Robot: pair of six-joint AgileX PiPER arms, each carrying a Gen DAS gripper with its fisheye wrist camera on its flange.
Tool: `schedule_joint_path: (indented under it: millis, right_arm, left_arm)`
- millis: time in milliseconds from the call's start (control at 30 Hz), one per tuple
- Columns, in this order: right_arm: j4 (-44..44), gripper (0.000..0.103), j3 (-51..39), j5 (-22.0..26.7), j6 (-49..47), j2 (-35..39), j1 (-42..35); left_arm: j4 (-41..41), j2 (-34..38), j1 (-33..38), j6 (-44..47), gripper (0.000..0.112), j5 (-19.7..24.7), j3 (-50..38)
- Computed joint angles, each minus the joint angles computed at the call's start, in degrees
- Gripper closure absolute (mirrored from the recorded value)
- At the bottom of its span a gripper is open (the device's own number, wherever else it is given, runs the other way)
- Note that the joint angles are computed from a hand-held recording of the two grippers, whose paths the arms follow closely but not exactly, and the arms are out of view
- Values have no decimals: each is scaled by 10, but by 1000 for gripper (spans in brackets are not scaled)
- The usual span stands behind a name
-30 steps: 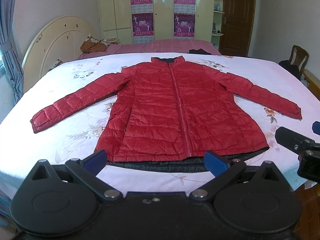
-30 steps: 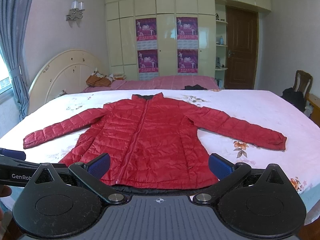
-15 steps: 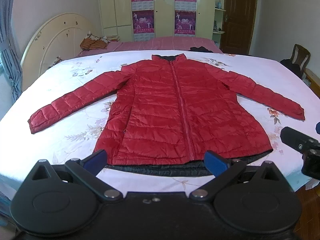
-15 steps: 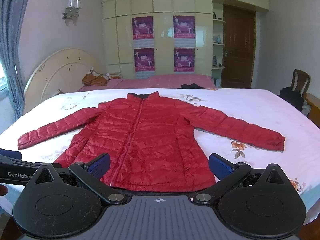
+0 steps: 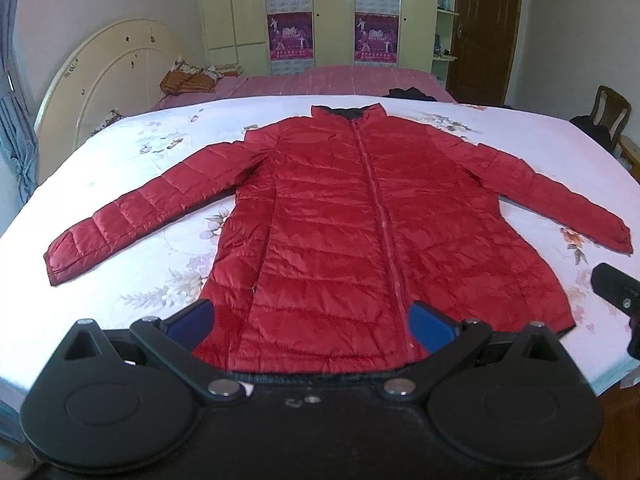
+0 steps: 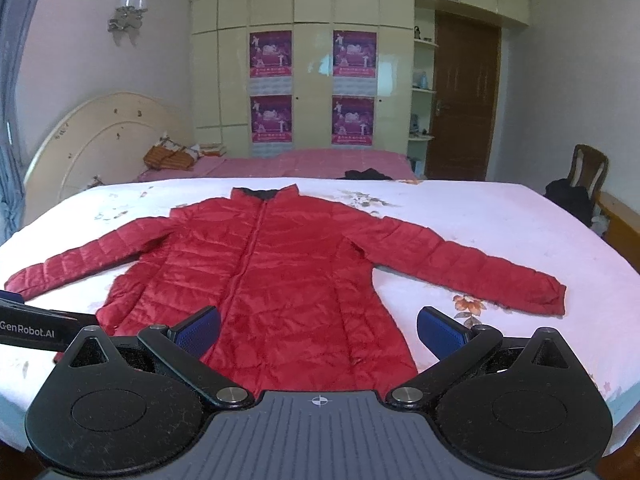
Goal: Fold large clothes
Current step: 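Move both tools toward the red puffer jacket on the bed, then grasp the sleeve cuff with the right tool and lift it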
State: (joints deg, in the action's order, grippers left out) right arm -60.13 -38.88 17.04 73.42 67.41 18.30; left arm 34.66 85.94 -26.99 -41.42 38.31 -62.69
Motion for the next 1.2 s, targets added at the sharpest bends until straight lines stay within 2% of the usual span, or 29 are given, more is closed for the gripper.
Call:
schedule_joint_path:
  millis: [167, 333, 467, 633, 800, 1000, 1200]
  right_arm:
    - [-69, 0, -41, -10, 82, 73, -15]
    - [-101, 0, -103, -3, 132, 151, -24]
    - [-95, 0, -163, 18, 144, 213, -25]
    - [-79, 0, -231, 48, 144, 271, -20]
    - [-31, 0, -288, 53, 102, 319, -32]
    - [5, 0, -331, 49, 62, 364, -69]
    - [66, 0, -360, -5, -13, 407, -150]
  left_arm:
    - [-48, 62, 52, 71, 9, -30, -53]
    - [-79, 131, 96, 140, 10, -59, -123]
    - [-96, 184, 126, 189, 10, -79, -185]
    - [-192, 251, 162, 290, 10, -85, -265]
    - [-236, 314, 176, 332, 10, -58, -351]
    - [-238, 382, 174, 325, 10, -28, -434]
    - [-186, 451, 153, 253, 12, 17, -526]
